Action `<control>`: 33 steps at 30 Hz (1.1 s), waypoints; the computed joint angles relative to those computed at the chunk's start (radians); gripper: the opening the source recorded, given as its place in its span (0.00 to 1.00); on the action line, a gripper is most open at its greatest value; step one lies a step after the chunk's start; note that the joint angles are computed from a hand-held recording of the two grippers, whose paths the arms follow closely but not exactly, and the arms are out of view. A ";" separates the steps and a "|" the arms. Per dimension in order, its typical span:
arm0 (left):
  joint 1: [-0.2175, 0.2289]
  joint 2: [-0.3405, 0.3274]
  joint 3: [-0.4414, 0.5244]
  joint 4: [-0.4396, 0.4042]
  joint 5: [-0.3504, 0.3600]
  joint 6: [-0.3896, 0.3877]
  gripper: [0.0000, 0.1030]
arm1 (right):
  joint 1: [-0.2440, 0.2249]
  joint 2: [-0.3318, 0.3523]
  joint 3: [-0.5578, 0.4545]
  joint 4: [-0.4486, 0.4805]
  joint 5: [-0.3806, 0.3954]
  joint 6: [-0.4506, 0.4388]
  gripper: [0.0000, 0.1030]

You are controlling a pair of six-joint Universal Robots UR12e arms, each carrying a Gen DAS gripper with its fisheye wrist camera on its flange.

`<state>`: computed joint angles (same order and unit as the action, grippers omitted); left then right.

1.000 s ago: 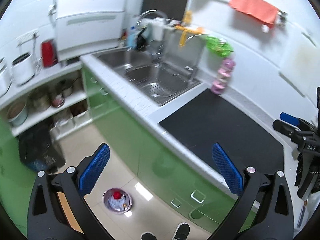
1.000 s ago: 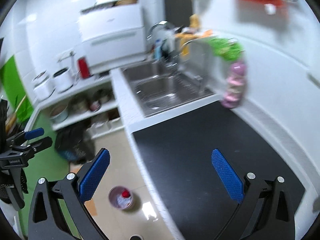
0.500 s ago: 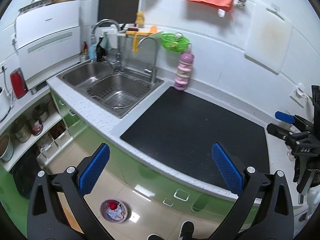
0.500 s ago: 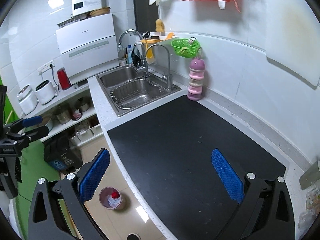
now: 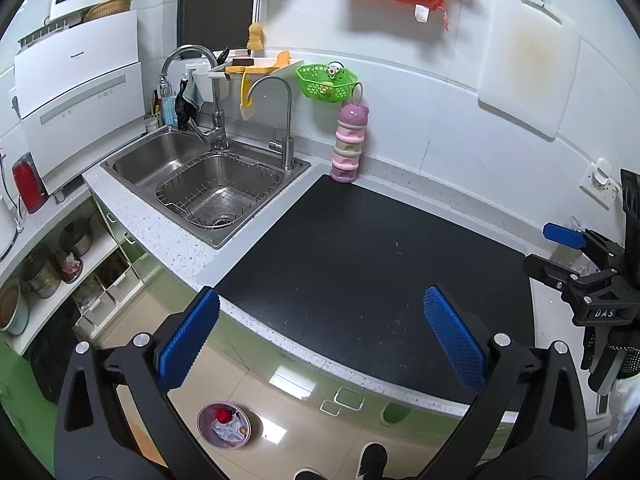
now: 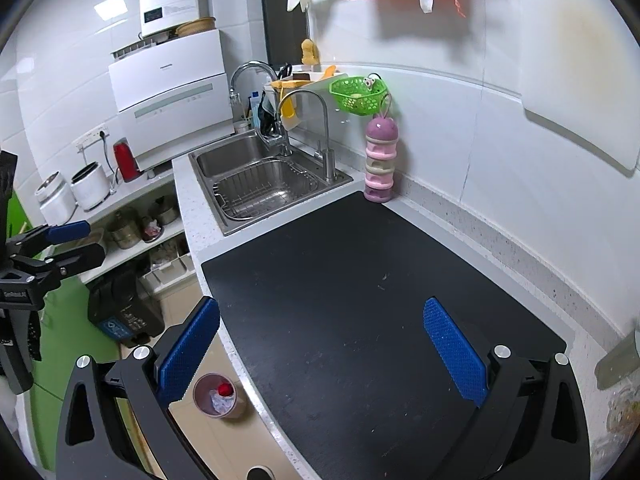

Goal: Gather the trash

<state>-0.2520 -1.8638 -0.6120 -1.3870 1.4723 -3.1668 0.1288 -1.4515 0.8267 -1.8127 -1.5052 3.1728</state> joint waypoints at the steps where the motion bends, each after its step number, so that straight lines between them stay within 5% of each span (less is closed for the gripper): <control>1: -0.001 -0.003 0.004 -0.001 0.002 -0.003 0.97 | -0.002 0.004 -0.005 0.001 0.004 -0.004 0.95; 33: 0.008 -0.010 0.016 -0.028 0.017 -0.037 0.97 | -0.006 0.028 -0.032 0.031 0.049 -0.029 0.95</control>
<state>-0.2444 -1.8741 -0.5961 -1.4154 1.4893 -3.2042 0.1232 -1.4235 0.7942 -1.7818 -1.4562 3.1441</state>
